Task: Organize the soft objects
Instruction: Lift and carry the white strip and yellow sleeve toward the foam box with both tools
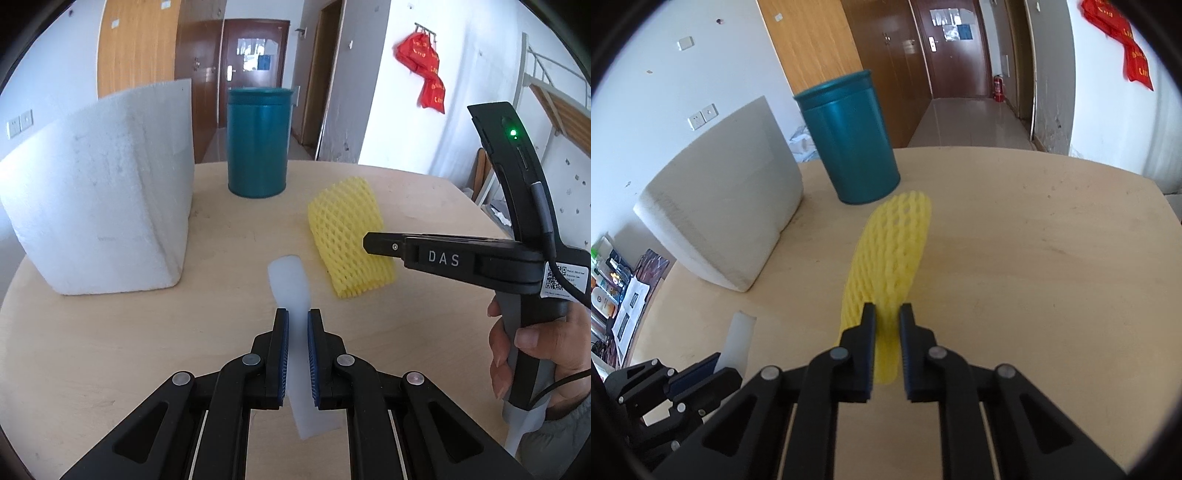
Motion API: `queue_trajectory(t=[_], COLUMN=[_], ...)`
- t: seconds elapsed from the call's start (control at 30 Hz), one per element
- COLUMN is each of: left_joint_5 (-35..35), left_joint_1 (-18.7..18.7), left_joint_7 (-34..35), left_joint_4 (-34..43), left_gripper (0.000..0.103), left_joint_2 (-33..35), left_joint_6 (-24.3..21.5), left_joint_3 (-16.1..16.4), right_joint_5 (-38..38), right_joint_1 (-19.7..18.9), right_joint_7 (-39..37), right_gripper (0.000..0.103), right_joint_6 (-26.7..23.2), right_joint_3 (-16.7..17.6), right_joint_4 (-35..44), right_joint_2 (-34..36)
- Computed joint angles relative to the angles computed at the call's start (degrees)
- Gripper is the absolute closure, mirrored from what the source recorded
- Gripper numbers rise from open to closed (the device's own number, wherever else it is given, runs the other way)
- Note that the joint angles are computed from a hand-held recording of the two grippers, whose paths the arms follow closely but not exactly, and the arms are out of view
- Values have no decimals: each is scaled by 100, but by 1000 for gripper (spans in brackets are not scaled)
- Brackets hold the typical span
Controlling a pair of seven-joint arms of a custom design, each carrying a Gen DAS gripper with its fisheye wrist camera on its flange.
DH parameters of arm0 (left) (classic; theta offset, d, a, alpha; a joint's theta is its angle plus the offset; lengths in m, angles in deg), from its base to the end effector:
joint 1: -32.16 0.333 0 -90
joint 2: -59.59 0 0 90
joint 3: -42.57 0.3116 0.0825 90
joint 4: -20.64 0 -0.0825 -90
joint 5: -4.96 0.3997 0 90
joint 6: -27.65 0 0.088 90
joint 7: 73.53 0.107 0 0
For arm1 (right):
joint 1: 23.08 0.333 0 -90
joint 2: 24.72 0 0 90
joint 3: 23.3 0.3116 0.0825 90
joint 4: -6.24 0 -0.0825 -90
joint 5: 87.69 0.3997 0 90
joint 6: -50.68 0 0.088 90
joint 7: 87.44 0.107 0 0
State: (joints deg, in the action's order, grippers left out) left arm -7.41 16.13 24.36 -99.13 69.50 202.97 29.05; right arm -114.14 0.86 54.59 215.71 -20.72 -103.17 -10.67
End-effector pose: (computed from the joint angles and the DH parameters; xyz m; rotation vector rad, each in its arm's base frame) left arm 0.5606 -0.2917 0.4229 -1.4242 2.2083 -1.0204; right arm 0.5874 0.3194 0.4375 -1.6748 1.7579 -0.4256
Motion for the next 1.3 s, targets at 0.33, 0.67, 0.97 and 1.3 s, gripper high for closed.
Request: queue_trajectory(t=[0.33, 0.67, 0.97, 1.3], left_joint_5=[111, -1058, -2071, -2345], left_joint_1=[-19, -30, -470, -1251], left_joint_7=[-143, 827, 1634, 1778], left_joint_4=[-513, -947, -1422, -2383], left_gripper=[92, 91, 91, 91], left_joint_2=[-500, -977, -1488, -2466], left_joint_6=[240, 401, 610, 967], left_joint_3=[4, -219, 39, 727], right_joint_5=[-982, -2065, -2734, -3754], right_joint_1=[237, 27, -43, -60], right_joint_7=[1013, 2182, 2963, 4119], right_gripper=[88, 88, 88, 88], right_joint_6=[114, 31, -141, -221], right_joint_3=[-102, 264, 605, 1094], right_joint_4=[-565, -1175, -1496, -1845], right_joint_2=[-572, -1285, -1684, -2229])
